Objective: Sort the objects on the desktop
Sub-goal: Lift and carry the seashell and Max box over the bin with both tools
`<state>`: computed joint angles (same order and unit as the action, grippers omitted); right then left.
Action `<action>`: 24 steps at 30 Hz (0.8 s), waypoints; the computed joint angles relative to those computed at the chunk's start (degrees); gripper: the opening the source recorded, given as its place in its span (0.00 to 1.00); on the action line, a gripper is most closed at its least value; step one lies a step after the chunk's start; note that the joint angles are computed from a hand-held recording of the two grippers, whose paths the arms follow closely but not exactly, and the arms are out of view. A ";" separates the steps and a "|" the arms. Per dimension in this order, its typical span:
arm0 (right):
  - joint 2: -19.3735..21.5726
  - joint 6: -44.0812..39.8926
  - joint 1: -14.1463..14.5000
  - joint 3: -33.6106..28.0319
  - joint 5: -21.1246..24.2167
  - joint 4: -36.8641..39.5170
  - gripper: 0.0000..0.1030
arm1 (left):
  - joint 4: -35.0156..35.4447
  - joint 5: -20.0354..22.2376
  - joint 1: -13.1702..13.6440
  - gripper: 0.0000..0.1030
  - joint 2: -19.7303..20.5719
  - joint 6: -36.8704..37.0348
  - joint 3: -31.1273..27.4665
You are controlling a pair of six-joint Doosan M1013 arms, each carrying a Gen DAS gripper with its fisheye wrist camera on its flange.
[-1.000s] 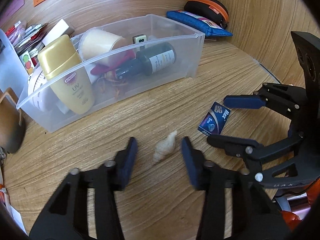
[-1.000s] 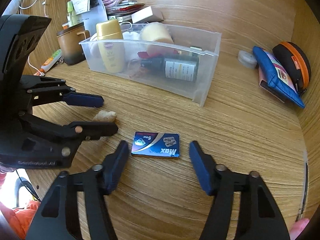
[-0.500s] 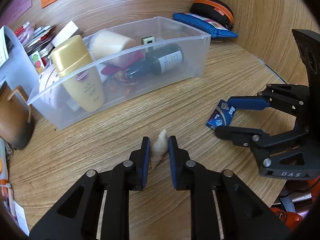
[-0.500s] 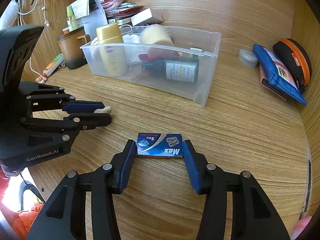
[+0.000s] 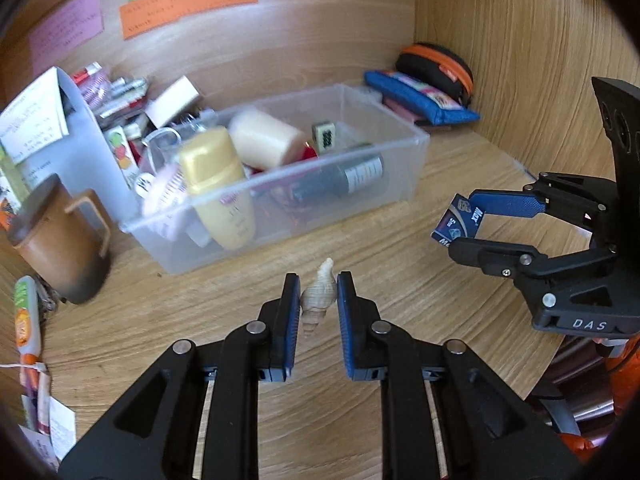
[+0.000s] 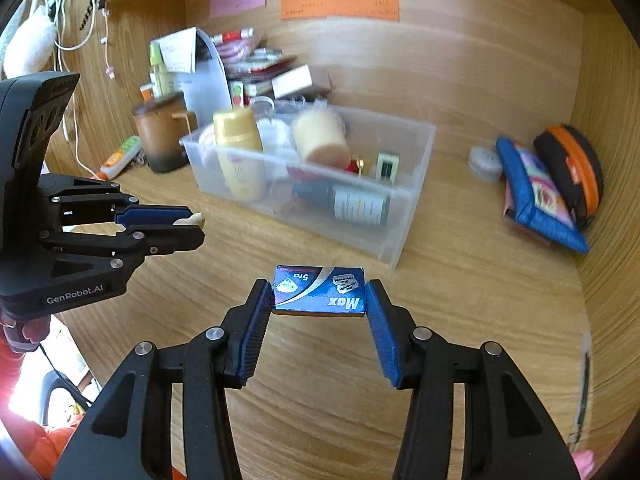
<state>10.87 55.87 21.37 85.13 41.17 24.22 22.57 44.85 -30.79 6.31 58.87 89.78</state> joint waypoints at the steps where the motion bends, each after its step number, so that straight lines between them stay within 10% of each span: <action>1: -0.08 -0.23 0.07 -0.21 -0.23 0.17 0.43 | 0.30 -0.11 0.15 0.17 -0.21 -0.29 -0.07; 24: 5.90 -1.22 0.10 -11.09 -0.60 -2.74 0.43 | -3.01 -0.62 4.51 0.17 3.56 5.49 -9.30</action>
<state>16.78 54.65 21.47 74.04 40.57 21.49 19.56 44.23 -26.28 9.87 64.36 80.47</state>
